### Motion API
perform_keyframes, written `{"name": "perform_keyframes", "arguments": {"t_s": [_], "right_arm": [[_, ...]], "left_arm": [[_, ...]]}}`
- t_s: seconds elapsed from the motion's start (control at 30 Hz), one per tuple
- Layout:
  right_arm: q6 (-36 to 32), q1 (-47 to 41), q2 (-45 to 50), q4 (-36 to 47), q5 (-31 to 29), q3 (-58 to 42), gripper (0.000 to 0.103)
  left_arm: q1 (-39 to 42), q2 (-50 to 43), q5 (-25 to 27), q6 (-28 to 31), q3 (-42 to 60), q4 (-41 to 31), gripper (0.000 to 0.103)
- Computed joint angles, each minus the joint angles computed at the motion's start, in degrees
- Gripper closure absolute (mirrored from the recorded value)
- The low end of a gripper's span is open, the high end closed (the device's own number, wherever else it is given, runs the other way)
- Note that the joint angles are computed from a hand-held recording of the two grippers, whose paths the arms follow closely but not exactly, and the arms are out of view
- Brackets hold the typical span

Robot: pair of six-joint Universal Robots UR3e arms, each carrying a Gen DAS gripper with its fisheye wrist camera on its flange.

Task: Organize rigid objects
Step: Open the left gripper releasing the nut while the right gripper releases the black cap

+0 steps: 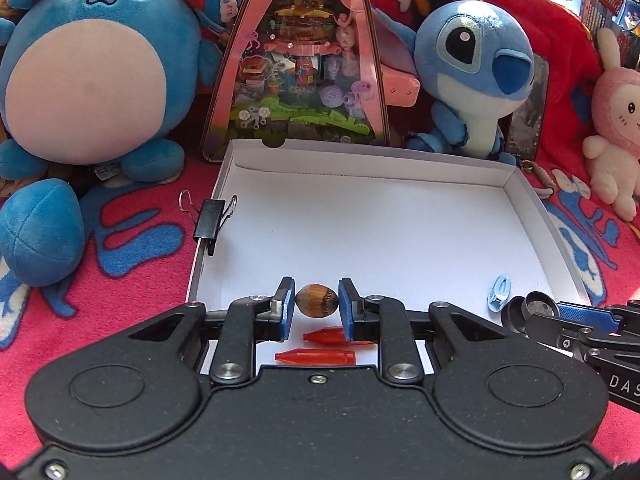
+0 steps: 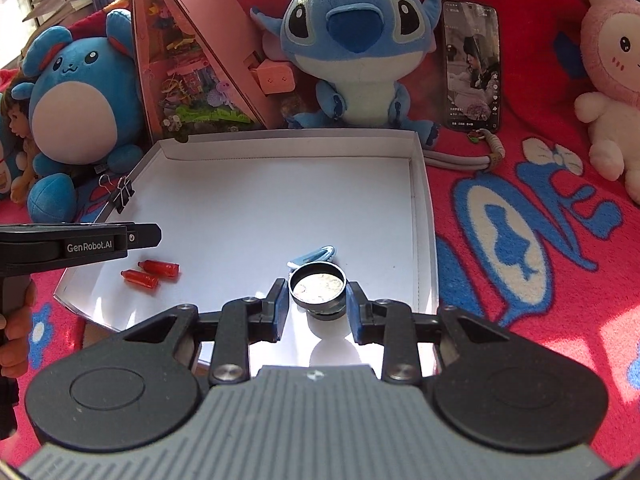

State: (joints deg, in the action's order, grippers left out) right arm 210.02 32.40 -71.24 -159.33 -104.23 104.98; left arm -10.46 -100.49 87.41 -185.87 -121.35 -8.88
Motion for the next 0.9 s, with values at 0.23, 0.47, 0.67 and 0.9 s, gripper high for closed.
{"name": "perform_keyframes", "arguments": {"t_s": [0.23,0.47,0.67,0.9], "right_arm": [[-0.44,0.63,1.53,0.75,-0.54,-0.91,0.066],[-0.16,0.83,2.37,0.65,-0.94,-1.44,0.066],[0.06,0.85,3.11,0.68,-0.94,-1.84,0.065],[0.49,0.52,3.4,0.62,-0.77,-1.62,0.062]], "left_arm": [[-1.64,-2.03,1.52,0.18,0.54,1.63,0.081],[-2.36,-2.94,1.93,0.15,0.83,2.21,0.08],[-2.58,-3.67,2.26,0.18,0.78,3.08,0.08],[-2.86,-3.8,2.65,-0.01,0.02,4.49,0.08]]}}
